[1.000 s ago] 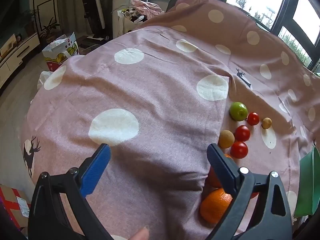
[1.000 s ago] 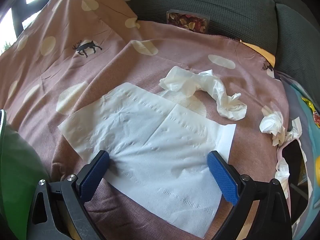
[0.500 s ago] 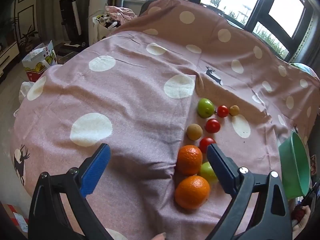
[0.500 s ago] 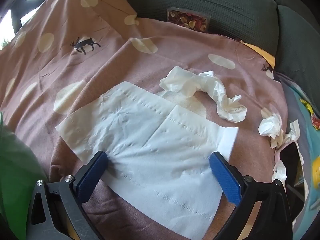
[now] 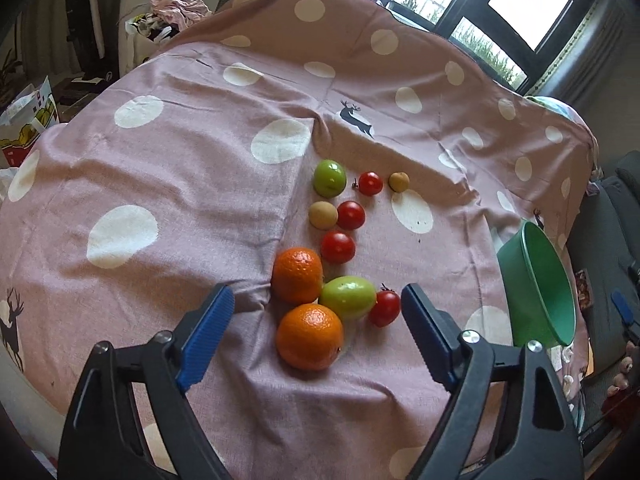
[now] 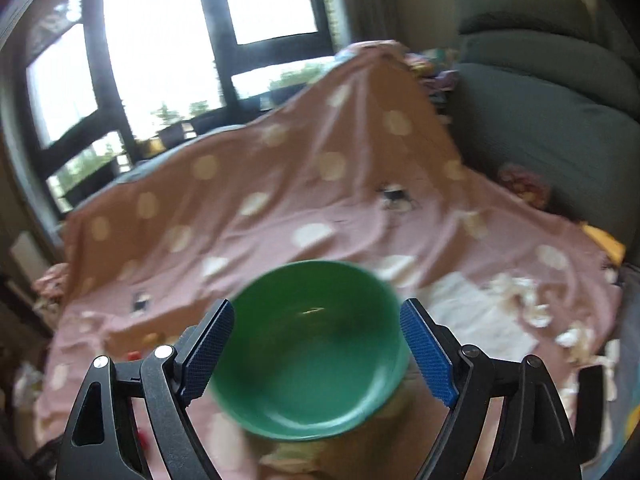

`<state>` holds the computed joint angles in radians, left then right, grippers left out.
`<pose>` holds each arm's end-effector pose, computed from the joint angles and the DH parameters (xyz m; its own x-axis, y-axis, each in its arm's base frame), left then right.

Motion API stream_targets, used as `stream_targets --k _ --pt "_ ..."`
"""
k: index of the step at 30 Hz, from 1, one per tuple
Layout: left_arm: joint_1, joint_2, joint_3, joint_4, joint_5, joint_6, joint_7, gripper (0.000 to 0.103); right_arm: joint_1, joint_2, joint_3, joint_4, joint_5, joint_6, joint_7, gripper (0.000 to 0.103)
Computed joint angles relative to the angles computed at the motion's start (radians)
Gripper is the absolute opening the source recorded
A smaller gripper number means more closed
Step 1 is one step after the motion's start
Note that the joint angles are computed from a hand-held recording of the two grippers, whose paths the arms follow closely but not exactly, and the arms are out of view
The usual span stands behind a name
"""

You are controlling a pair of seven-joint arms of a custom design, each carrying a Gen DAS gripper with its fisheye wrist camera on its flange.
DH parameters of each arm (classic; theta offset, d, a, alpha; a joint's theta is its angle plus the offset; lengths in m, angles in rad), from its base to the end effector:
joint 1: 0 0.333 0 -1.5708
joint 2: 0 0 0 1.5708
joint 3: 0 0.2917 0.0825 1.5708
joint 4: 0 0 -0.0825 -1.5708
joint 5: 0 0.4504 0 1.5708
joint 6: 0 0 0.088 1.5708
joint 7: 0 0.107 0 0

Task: Organize fruits
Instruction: 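Lift the green bowl with the left gripper and bring it beside the fruits, then close the right gripper on the nearest orange and lift it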

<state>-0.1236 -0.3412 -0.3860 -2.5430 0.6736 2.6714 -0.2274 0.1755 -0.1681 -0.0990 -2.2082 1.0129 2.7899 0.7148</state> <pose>0.4452 -0.2625 0.3608 0.5563 -0.7616 0.3324 -0.5593 -0.6390 -0.5281 0.6006 0.0057 0.4656 0.2231 -0.9292 -0.2946 -0.6477 0.0846 -0.7572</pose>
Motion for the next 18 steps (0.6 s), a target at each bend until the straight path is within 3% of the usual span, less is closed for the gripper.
stream_targets --k 2,4,6,10,14,18 --pt "-0.026 0.020 0.027 0.007 -0.054 0.004 0.067 0.077 0.021 0.015 -0.034 0.044 0.115 -0.255 -0.088 0.085" --pt "-0.041 0.039 0.044 0.012 -0.097 0.012 0.124 0.072 0.008 0.066 -0.027 0.103 0.127 -0.481 -0.088 0.085" --pt "-0.049 0.055 0.049 0.021 -0.126 0.008 0.164 0.070 0.002 0.120 0.009 0.151 0.102 -0.608 -0.092 0.085" --pt "-0.053 0.078 0.051 0.035 -0.154 -0.006 0.192 0.067 0.006 0.191 0.092 0.199 -0.004 -0.678 -0.084 0.084" --pt "-0.060 0.093 0.060 0.035 -0.184 -0.002 0.215 0.064 -0.006 0.250 0.126 0.239 -0.049 -0.826 -0.033 0.064" --pt "-0.060 0.109 0.056 0.052 -0.183 -0.032 0.214 0.058 -0.007 0.241 0.140 0.216 -0.092 -0.886 -0.004 0.058"
